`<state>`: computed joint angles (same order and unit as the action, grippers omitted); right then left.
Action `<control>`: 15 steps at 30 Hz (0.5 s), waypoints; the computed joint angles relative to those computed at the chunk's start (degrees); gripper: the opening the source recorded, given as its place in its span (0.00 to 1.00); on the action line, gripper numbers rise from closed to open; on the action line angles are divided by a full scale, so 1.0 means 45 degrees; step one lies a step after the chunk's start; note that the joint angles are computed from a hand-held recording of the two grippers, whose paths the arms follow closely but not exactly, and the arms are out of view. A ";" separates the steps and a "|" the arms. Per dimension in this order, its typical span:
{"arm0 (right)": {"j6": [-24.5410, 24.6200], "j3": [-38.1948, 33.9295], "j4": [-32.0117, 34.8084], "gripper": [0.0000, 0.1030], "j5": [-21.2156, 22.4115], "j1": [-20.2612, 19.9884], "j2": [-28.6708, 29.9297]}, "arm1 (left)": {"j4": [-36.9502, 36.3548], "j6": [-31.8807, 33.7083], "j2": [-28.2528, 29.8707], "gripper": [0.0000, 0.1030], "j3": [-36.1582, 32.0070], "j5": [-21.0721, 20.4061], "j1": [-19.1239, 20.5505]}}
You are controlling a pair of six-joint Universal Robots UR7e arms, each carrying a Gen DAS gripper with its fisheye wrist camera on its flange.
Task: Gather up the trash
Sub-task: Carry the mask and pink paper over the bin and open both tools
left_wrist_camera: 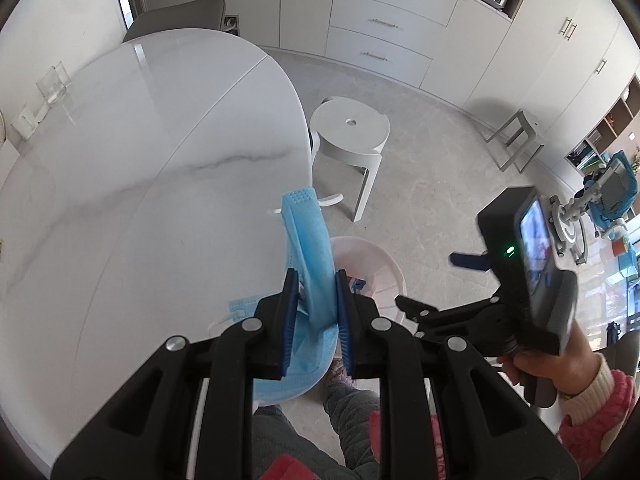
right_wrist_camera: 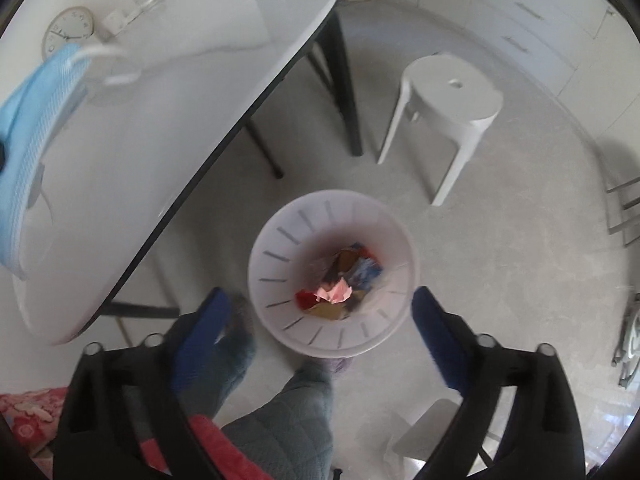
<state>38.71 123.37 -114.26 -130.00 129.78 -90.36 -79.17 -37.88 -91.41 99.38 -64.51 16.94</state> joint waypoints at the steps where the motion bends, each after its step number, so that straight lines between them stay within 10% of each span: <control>1: 0.0084 -0.0062 0.0187 0.96 -0.0012 0.0023 -0.0072 | -0.0058 0.0052 0.0044 0.17 0.0018 -0.0029 0.0010; 15: 0.2763 -0.1398 0.3970 0.98 -0.0839 0.1027 -0.1238 | -0.1245 0.1934 0.0772 0.18 0.0569 -0.1270 0.0199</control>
<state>51.15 117.08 -96.40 -133.78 134.40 -95.93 -84.77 -29.18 -87.94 101.94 -70.22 17.83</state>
